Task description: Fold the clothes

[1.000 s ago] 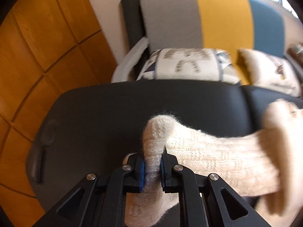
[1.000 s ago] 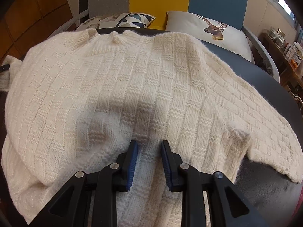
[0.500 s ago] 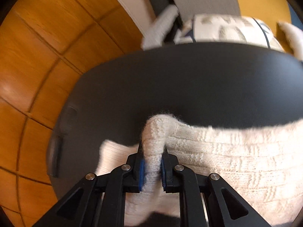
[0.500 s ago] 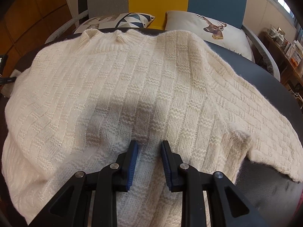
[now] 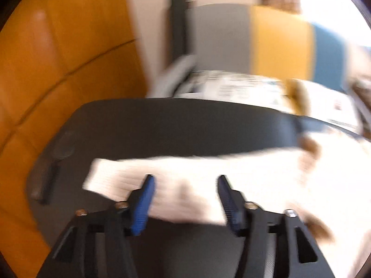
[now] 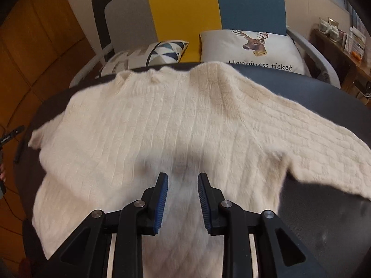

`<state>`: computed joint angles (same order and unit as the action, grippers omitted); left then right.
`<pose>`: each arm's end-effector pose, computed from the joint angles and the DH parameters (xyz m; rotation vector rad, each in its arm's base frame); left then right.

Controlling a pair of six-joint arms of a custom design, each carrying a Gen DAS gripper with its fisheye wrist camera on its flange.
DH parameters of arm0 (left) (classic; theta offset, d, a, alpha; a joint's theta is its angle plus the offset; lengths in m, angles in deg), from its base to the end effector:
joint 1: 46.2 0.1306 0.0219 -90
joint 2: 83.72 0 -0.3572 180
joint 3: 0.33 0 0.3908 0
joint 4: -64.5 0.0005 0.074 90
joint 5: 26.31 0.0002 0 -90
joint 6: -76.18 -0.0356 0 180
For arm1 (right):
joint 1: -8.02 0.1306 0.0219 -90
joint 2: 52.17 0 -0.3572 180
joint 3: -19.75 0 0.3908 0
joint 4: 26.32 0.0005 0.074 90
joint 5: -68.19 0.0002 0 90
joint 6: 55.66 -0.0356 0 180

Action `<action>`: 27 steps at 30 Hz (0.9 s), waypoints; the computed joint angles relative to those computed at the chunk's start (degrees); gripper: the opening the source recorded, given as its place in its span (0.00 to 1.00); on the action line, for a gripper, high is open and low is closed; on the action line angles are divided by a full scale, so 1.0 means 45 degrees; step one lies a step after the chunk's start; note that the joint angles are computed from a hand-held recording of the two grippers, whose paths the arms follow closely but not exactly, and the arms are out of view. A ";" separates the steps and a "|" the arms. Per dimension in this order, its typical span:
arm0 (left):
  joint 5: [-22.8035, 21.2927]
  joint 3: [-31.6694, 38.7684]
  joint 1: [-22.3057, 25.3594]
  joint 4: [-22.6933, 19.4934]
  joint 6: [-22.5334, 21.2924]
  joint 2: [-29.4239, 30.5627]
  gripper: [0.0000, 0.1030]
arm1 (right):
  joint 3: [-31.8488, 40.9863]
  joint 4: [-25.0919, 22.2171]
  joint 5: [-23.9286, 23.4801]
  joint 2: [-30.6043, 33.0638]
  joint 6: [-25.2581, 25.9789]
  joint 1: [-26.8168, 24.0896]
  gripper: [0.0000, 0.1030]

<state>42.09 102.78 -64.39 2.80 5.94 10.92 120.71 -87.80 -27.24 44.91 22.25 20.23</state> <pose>0.4802 -0.1445 0.4583 -0.1861 2.4113 0.1746 0.5021 0.1116 0.4190 -0.0385 2.5944 0.2789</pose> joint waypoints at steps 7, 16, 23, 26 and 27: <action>0.3554 -0.1723 -0.2134 -0.0030 -0.0084 -0.0222 0.62 | -0.1811 -0.0363 0.0005 -0.1628 0.0637 0.0613 0.26; 0.1792 -0.1870 -0.3455 -0.0270 0.1117 0.0140 0.55 | -0.3099 -0.0601 0.0659 -0.3095 0.0579 0.1219 0.26; 0.1885 -0.1697 -0.4077 -0.1287 0.0644 -0.0094 0.10 | -0.3910 -0.1284 0.0438 -0.3753 0.1079 0.1714 0.26; 0.2276 -0.1729 -0.4306 -0.1640 0.0525 -0.0474 0.10 | -0.4432 -0.1035 0.0559 -0.4094 0.0927 0.1433 0.26; 0.2442 -0.1818 -0.4334 -0.1769 0.0705 -0.0675 0.10 | -0.4472 -0.1039 0.0467 -0.4144 0.0835 0.1301 0.26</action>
<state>53.07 94.59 -83.90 -5.16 9.11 7.88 100.59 -92.48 -25.14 26.26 26.00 26.09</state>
